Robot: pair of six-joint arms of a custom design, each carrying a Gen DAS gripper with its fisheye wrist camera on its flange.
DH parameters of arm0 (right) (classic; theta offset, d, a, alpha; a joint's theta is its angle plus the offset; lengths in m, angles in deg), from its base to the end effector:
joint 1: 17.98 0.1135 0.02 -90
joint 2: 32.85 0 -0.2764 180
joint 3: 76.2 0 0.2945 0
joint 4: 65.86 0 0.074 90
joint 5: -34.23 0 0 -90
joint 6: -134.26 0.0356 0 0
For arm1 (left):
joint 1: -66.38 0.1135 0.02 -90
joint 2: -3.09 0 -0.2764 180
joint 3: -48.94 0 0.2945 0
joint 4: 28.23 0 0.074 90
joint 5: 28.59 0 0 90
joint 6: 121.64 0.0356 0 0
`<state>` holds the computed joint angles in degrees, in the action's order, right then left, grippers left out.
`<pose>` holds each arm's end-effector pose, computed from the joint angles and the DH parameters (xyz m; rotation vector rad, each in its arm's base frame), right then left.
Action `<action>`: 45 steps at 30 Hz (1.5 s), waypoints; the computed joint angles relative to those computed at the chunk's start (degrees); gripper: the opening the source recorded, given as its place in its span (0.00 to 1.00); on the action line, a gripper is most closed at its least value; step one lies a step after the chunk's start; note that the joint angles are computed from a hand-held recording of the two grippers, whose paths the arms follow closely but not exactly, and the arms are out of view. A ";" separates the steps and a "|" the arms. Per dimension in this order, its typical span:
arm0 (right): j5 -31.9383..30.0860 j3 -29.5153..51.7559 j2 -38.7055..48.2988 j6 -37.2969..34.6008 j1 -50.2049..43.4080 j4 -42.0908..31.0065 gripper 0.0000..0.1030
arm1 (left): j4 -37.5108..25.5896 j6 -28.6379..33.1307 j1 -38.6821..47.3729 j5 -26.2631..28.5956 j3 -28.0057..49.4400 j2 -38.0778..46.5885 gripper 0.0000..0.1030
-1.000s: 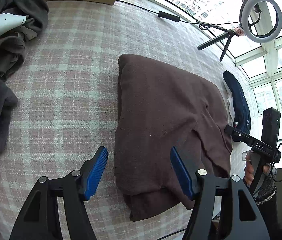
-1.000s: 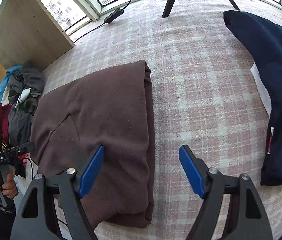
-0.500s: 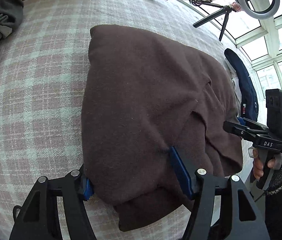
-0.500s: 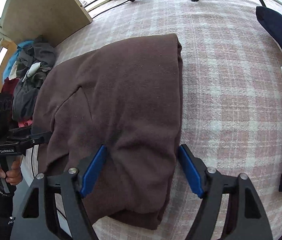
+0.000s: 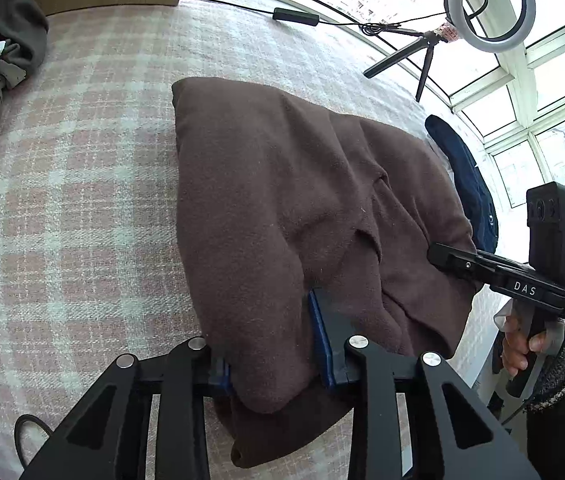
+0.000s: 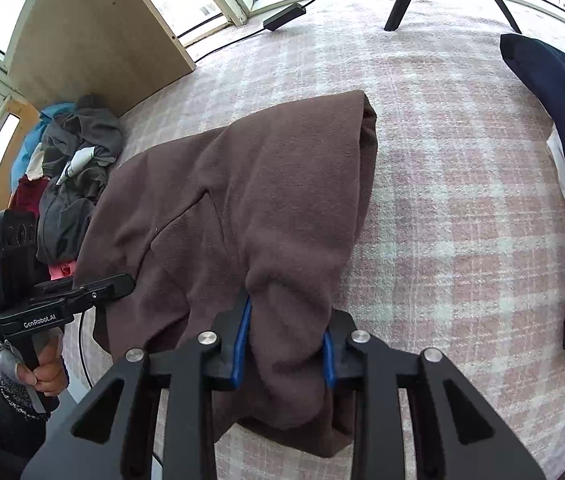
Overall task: Fold clothes
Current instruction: 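Grasp the fleece bundle with both grippers and lift it, then carry the fleece bundle onto the navy shirt and lower it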
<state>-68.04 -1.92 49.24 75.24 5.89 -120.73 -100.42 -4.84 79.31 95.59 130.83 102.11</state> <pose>0.2929 0.1379 0.2506 0.0992 2.7586 0.5722 0.3417 0.0579 0.1963 0.3452 2.7958 -0.8089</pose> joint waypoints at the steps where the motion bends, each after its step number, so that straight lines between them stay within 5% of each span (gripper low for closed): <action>1: 0.19 0.32 -1.01 0.32 0.20 -0.51 0.24 | -0.66 0.63 -0.11 0.33 0.08 -1.05 0.25; 9: 2.82 3.08 -11.64 -5.16 -2.78 -9.40 0.23 | -6.02 0.81 -3.41 5.65 3.00 -9.44 0.25; 13: 0.76 5.64 -16.54 -14.70 -11.88 -15.41 0.23 | -0.95 -7.71 -12.03 5.76 2.49 -13.99 0.25; 17: -3.54 9.20 -17.00 -27.20 -26.70 -20.98 0.23 | 9.70 -22.56 -26.97 1.54 3.78 -13.81 0.25; 26: -9.89 19.86 -0.78 -57.75 -60.21 -27.11 0.24 | 20.53 -39.35 -50.11 -9.12 19.13 3.40 0.25; 34: -11.66 25.98 15.53 -65.23 -66.83 -24.59 0.24 | 18.96 -42.92 -53.69 -13.11 28.00 15.86 0.26; 36: -12.05 25.85 18.84 -65.31 -68.02 -24.31 0.29 | 17.99 -43.03 -53.28 -11.96 28.17 17.66 0.33; 39: -16.22 28.89 23.72 -65.23 -71.94 -29.77 0.42 | 17.48 -43.99 -51.60 -9.23 24.83 16.01 0.48; 45: -26.97 34.16 18.98 -69.71 -79.30 -34.69 0.43 | 12.42 -38.49 -51.25 -18.13 24.99 8.11 0.45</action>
<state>-95.01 32.24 68.21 5.53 -73.41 -155.41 -88.00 -43.34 28.06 77.46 155.81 110.22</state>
